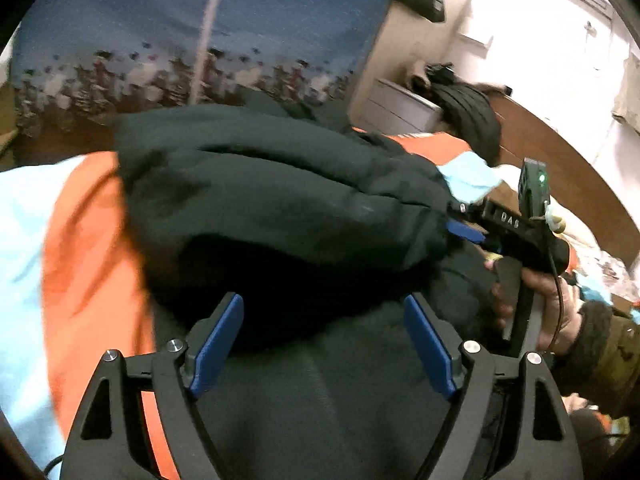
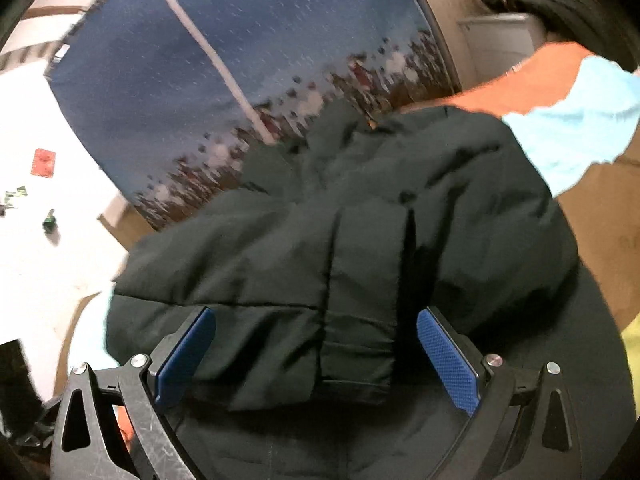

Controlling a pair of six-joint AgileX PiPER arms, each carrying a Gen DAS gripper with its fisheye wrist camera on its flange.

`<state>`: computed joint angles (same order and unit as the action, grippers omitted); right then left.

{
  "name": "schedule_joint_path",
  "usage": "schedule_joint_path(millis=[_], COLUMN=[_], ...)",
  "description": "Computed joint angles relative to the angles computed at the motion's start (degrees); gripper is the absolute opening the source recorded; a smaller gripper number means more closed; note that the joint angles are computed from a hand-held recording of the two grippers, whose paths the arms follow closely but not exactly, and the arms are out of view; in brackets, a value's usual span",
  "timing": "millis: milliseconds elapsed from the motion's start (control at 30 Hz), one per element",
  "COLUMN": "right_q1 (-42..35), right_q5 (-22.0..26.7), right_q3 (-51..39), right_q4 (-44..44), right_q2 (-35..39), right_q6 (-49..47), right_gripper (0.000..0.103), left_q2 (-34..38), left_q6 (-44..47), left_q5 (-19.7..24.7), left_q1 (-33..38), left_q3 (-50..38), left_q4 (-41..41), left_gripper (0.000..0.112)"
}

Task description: Fold large clothes

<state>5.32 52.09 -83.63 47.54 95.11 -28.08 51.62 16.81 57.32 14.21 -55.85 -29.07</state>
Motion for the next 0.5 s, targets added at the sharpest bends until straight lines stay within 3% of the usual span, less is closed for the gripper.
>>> schedule_joint_path(millis=[67,133,167,233,367,500], right_q1=[2.8,4.3,5.1,6.4,7.4,8.1], right_q5=[0.0,-0.4,-0.8,-2.1,-4.1,-8.8], right_q3=[-2.7,-3.2,-3.2,-3.4,-3.5,-4.6], right_q4=[-7.1,-9.5,-10.2,-13.4,-14.6,-19.6], right_q2=[2.2,3.0,3.0,2.3,-1.0,-6.2], right_q6=[7.1,10.5,11.5,14.5,12.0,12.0], right_gripper=[0.102,0.085,0.082,0.047,0.039,0.038], left_q2=[-1.3,-0.8,0.2,1.8,4.3,6.6], left_q6=[-0.5,-1.7,-0.3,4.8,11.4,10.8], left_q5=[-0.1,0.3,1.4,4.1,6.8,5.8], left_q1=[4.3,7.6,11.7,20.4,30.6,29.3], left_q3=[0.7,0.6,0.4,0.3,-0.7,-3.7], left_q4=[2.5,5.6,4.9,0.1,-5.5,-6.1], left_gripper=[0.078,0.077,0.077,0.077,0.077,0.077])
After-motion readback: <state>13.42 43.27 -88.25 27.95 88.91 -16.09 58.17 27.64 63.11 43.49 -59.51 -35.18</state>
